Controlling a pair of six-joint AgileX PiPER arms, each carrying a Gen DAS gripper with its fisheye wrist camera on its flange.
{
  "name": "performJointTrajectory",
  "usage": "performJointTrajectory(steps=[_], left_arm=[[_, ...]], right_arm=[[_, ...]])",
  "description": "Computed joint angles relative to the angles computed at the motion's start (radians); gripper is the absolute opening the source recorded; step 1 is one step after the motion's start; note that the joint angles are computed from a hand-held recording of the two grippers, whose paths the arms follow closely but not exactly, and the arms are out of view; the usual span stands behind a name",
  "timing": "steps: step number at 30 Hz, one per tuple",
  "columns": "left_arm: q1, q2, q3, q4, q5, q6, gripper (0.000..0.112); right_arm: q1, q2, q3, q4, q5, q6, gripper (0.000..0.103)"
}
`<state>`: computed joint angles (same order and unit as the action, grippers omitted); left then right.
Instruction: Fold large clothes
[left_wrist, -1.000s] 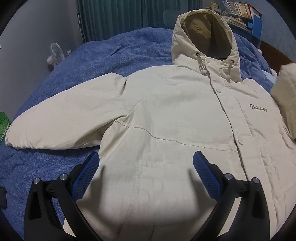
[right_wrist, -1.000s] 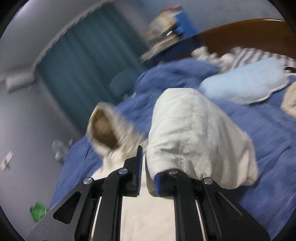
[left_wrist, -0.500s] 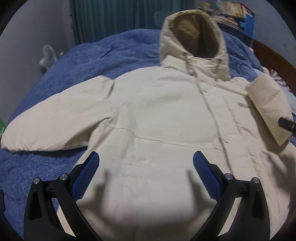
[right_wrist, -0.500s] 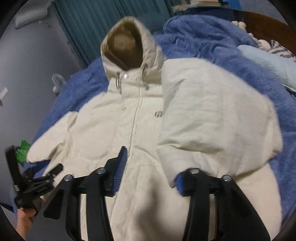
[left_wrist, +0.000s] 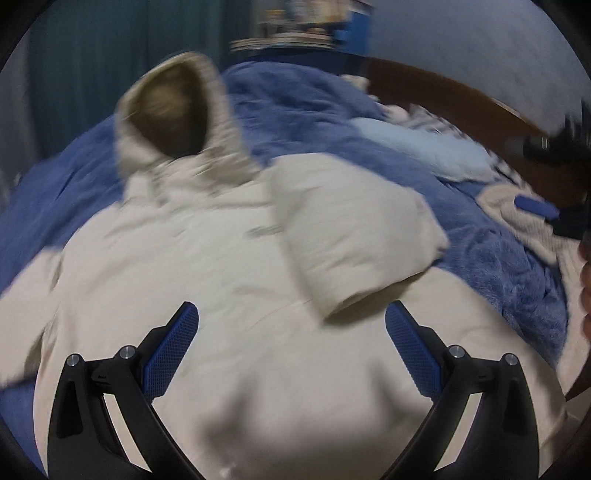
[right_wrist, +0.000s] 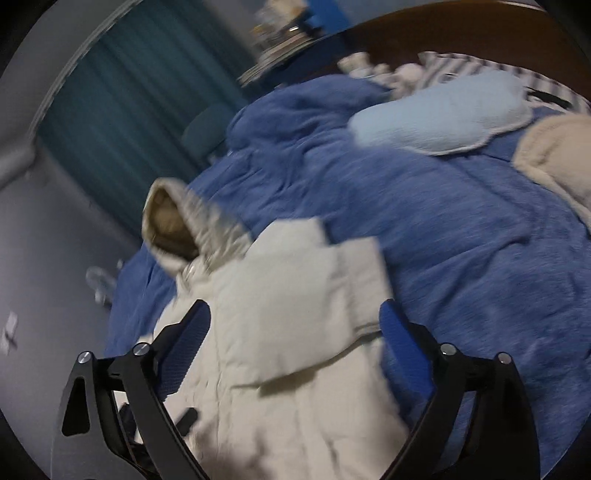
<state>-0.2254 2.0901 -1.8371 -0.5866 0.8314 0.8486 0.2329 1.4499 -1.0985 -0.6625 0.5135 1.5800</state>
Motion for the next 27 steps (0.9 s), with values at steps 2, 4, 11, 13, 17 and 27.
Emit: performJointTrajectory(steps=[2, 4, 11, 13, 17, 27], left_arm=[[-0.084, 0.042, -0.058, 0.039, -0.005, -0.028, 0.096], [-0.164, 0.109, -0.155, 0.059, 0.028, -0.049, 0.092], [-0.367, 0.31, -0.409, 0.294, 0.055, -0.155, 0.087], [-0.41, 0.375, -0.472, 0.419, 0.045, -0.198, 0.087], [-0.437, 0.414, -0.468, 0.533, -0.025, -0.215, 0.074], [-0.222, 0.282, -0.398, 0.143, 0.015, -0.078, 0.015]], right_arm=[[-0.048, -0.035, 0.029, 0.012, -0.02, -0.011, 0.092], [-0.089, -0.072, 0.063, 0.024, -0.042, -0.024, 0.093], [-0.225, -0.135, 0.166, 0.122, -0.17, -0.08, 0.093], [-0.253, -0.121, 0.174, 0.228, -0.218, -0.174, 0.093], [-0.256, -0.078, 0.144, 0.319, -0.233, -0.276, 0.093], [-0.161, -0.018, 0.065, 0.123, -0.14, -0.107, 0.093]])
